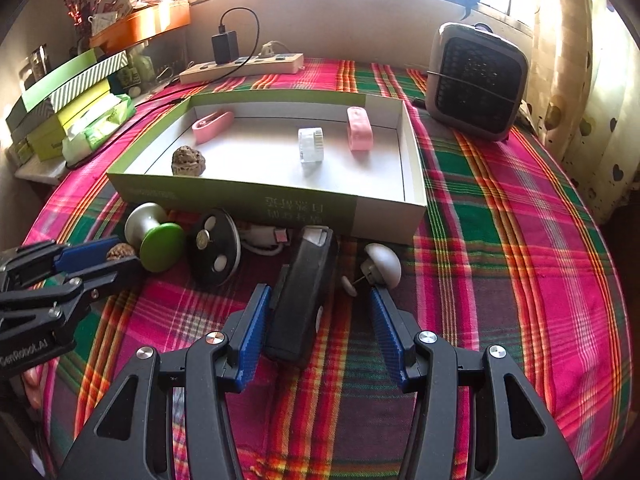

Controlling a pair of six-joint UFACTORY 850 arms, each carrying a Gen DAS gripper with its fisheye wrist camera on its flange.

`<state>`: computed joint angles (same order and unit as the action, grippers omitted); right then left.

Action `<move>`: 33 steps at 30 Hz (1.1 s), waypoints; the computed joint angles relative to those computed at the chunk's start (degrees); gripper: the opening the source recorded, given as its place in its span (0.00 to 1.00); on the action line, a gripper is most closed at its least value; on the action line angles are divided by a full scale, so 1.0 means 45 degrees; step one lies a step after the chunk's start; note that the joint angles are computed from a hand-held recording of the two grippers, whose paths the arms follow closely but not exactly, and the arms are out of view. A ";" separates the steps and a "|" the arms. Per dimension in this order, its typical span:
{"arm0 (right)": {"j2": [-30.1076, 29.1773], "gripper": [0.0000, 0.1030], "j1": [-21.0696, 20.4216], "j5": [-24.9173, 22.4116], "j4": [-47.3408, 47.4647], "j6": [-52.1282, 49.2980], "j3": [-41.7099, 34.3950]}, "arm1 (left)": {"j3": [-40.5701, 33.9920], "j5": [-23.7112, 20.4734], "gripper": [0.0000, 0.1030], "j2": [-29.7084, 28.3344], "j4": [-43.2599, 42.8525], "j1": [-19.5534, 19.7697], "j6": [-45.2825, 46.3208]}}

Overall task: Organize objects
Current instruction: 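Move the left tool to the second walnut while the right approaches the white knob, then close the left tool on the walnut while the right grips the black pink-capped device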

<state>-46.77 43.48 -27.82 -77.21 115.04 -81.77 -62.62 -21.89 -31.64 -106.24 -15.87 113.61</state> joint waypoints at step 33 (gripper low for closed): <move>0.0351 0.24 -0.0098 0.0737 -0.2218 0.2618 0.0651 | 0.0185 0.1137 0.28 0.0138 -0.2527 -0.0377 0.2062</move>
